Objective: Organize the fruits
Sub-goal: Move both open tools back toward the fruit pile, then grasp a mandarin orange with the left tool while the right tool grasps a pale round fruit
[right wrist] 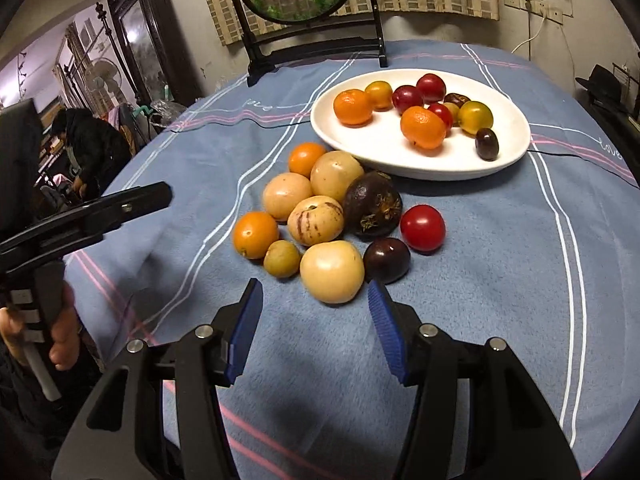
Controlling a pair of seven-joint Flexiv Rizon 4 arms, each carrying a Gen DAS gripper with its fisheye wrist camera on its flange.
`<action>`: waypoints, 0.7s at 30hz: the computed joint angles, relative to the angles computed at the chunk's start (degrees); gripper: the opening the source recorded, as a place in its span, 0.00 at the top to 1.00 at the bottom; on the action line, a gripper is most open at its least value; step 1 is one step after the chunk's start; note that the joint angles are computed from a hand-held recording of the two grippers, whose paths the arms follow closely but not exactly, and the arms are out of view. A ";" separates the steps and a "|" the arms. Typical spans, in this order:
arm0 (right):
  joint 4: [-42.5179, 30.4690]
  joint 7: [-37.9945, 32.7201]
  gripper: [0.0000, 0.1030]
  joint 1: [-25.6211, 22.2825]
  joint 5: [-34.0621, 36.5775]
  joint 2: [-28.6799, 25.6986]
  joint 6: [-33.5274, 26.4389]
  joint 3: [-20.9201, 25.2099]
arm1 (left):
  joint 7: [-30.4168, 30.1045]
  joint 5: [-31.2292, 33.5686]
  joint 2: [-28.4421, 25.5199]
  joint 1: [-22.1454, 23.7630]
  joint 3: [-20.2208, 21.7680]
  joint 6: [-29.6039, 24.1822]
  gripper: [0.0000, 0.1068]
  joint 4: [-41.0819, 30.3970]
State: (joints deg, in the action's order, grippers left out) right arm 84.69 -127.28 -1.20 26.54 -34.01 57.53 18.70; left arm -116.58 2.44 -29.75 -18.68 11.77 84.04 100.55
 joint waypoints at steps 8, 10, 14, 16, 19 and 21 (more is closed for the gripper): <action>-2.15 1.69 0.50 2.88 -3.68 -2.44 1.50 -1.28 | 3.96 -1.66 -0.08 2.78 -3.92 -0.21 0.26 0.40; -0.80 2.11 0.58 4.18 -5.77 -2.29 4.42 -2.04 | 4.77 -2.29 -0.50 2.82 -4.36 -1.17 0.26 -0.03; 1.29 2.03 0.62 2.02 -6.68 -0.92 4.44 -0.22 | 5.22 -2.54 -1.01 2.38 -4.17 -2.99 0.26 -0.77; 0.97 0.88 0.62 -1.04 -3.91 -0.11 1.75 1.68 | 5.18 -2.58 -1.05 2.32 -4.20 -3.40 0.26 -0.90; 2.83 -0.42 0.62 -2.58 -1.77 1.97 1.98 0.94 | 5.40 -2.01 -1.27 2.01 -4.06 -4.06 0.26 -1.56; 3.70 0.87 0.62 -2.04 -2.36 2.19 2.72 -1.16 | 6.34 -1.87 -2.00 2.24 -4.85 -4.25 0.26 -2.59</action>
State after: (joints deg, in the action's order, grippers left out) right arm 88.39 -126.41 -3.24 24.18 -31.81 60.25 17.53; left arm -110.24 0.57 -31.75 -16.44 6.92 79.79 97.97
